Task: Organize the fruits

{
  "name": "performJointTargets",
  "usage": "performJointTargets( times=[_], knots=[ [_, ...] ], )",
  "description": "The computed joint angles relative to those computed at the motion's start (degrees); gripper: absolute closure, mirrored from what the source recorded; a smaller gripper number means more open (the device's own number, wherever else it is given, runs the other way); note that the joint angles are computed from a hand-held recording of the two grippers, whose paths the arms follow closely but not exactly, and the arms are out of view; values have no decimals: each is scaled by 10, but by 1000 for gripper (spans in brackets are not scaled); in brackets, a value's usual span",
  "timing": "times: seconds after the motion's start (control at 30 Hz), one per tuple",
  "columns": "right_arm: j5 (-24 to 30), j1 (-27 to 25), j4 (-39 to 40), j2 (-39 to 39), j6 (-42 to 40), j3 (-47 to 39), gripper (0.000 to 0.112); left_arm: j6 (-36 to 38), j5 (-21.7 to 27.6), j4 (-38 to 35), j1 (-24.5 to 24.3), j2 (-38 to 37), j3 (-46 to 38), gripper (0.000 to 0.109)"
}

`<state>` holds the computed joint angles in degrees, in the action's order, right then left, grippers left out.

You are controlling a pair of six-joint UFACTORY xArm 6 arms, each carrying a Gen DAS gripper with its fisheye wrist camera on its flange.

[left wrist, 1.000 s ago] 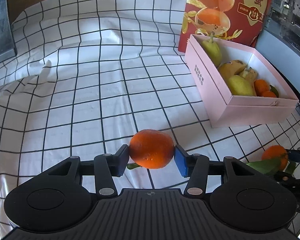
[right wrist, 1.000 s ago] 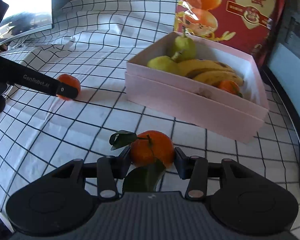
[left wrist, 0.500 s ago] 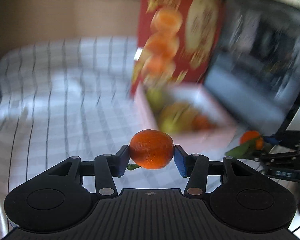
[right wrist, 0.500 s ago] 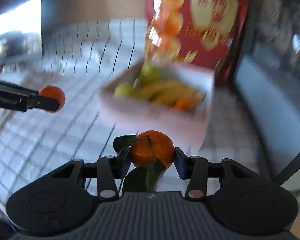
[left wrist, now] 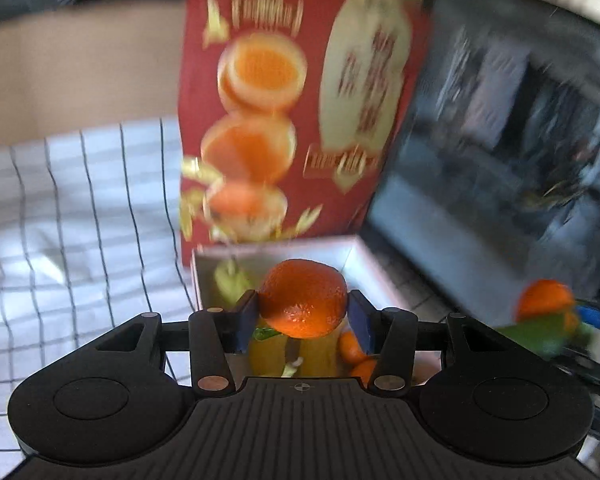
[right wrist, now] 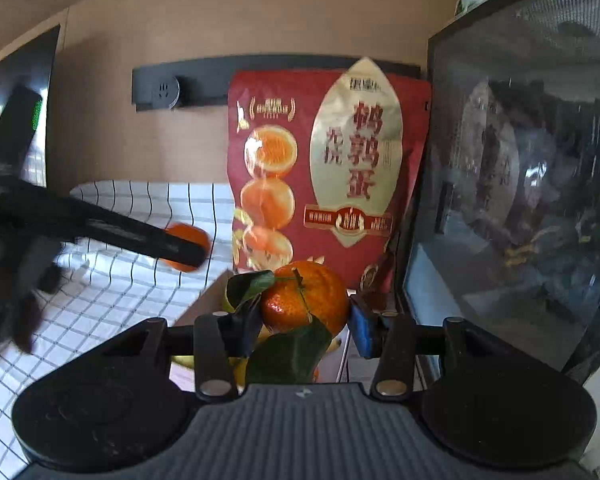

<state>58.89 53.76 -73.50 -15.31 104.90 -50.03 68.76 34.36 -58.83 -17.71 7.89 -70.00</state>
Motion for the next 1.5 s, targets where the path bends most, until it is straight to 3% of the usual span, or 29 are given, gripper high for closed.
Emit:
performJointTargets(
  times=[0.13, 0.27, 0.47, 0.7, 0.83, 1.0, 1.17, 1.33, 1.4, 1.5],
  knots=[
    [-8, 1, 32, -1, 7, 15, 67, -66, -27, 77, -16, 68, -38, 54],
    [-15, 2, 62, 0, 9, 28, 67, -74, -35, 81, -14, 87, -46, 56],
    [-58, -29, 91, 16, 20, 35, 67, 22, -16, -42, 15, 42, -12, 57],
    [-180, -127, 41, 80, 51, -9, 67, 84, -59, -179, 47, -47, 105, 57],
    [-229, -181, 28, 163, 38, -79, 67, 130, -81, -197, 54, -88, 177, 57],
    [-258, -206, 18, 236, 16, -140, 66, 218, -133, -224, 47, -109, 240, 57],
    [-224, -167, -34, 213, 70, -120, 60, 307, -166, -303, 37, -116, 270, 57],
    [-145, -78, -60, 167, 78, -73, 56, 365, -178, -371, 15, -116, 289, 57],
    [-127, -47, -59, 156, 83, -54, 51, 427, -192, -442, 4, -115, 288, 56],
    [-145, -29, -28, 160, 90, -39, 48, 501, -214, -524, -11, -110, 282, 56]
  ],
)
